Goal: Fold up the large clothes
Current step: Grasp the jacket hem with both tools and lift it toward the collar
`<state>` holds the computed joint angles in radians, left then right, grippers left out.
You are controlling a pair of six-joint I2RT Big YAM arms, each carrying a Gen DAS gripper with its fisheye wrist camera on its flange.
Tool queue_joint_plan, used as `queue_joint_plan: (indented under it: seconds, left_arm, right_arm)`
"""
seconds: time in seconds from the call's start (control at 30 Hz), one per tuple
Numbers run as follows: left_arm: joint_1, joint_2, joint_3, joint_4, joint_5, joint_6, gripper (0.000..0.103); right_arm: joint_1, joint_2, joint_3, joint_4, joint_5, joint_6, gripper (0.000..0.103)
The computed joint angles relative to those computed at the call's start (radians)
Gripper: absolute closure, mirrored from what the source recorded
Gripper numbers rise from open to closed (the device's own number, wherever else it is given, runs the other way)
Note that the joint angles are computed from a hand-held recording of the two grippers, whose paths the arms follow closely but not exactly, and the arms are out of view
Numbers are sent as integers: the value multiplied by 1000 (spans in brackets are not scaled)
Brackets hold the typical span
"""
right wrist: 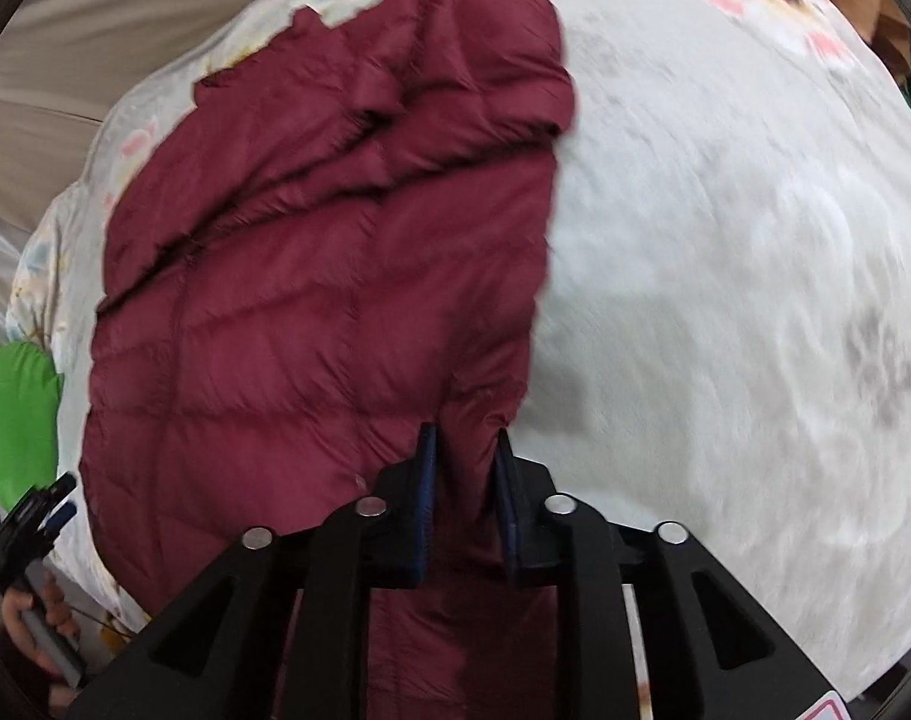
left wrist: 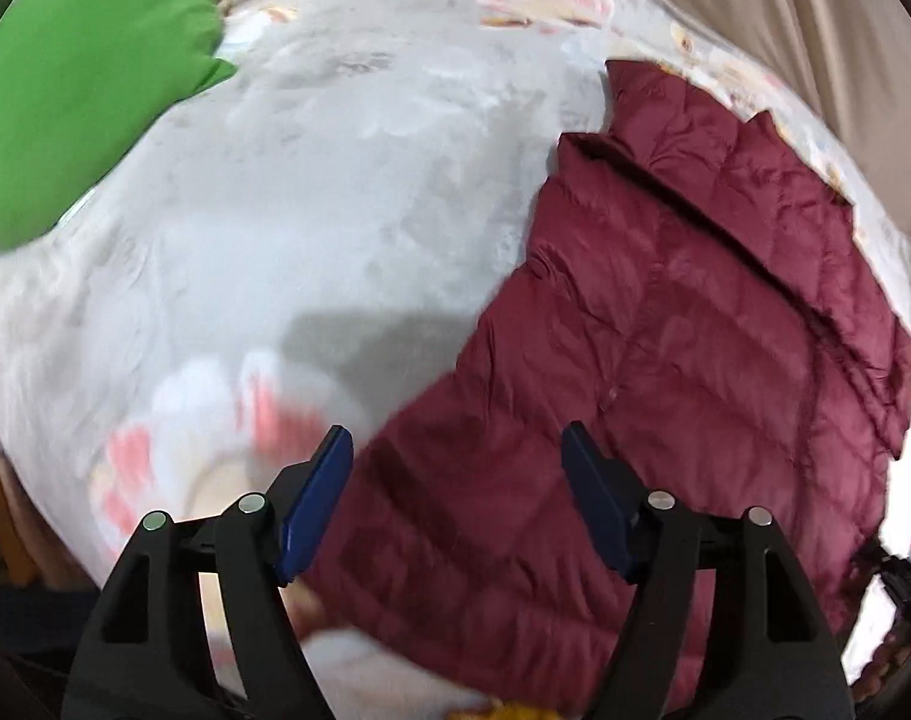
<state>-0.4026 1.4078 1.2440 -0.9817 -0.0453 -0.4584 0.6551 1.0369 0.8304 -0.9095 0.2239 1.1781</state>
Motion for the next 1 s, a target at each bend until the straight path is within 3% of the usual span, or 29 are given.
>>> queue_joint_plan:
  seconds: [0.07, 0.1, 0.13, 0.2, 0.3, 0.43, 0.57, 0.67, 0.7, 0.73, 0.77, 0.8, 0.87, 1.0]
  left_arm:
    - [22, 14, -23, 11, 44, 16, 36]
    - [26, 35, -25, 12, 69, 17, 51]
    - [27, 43, -27, 7, 89, 25, 58]
    - [18, 21, -41, 11, 97, 62, 89]
    - [7, -33, -67, -32, 125, 91, 99]
    - [-54, -138, -141, -148, 147, 104, 99]
    - [-87, -229, -181, -181, 93, 20, 95]
    - [-61, -244, -91, -137, 2, -74, 92]
    - [-59, -242, -60, -103, -24, -82, 82]
    - [-57, -223, -24, -84, -37, -73, 76]
    - [-58, -194, 17, -55, -45, -55, 67]
    - [-66, -150, 67, -10, -47, -21, 63]
    - [-75, -53, 160, 28, -39, 16, 63]
    - [-84, 196, 345, 60, 59, 2, 63]
  right_arm:
    - [9, 30, 13, 6, 3, -1, 69]
    - [23, 65, 25, 15, 9, 11, 70]
    - [31, 71, 30, 3, 17, 17, 74]
    - [46, 62, 36, -41, 51, 13, 94]
    - [50, 55, 44, -62, 77, 15, 97]
    - [27, -9, 0, -107, 37, -1, 97]
    - [18, -56, -32, -147, -3, 3, 94]
    - [26, -96, 15, -214, 147, 48, 88]
    - [17, -99, 36, -220, 189, 34, 84]
    - [-7, -97, 63, -204, 228, -8, 81]
    - [-34, -90, 78, -168, 231, -54, 72]
    - [-66, -75, 93, -122, 215, -106, 65]
    - [-156, -27, 117, 1, 146, -229, 65]
    - [-265, 118, 166, 161, 19, -300, 60]
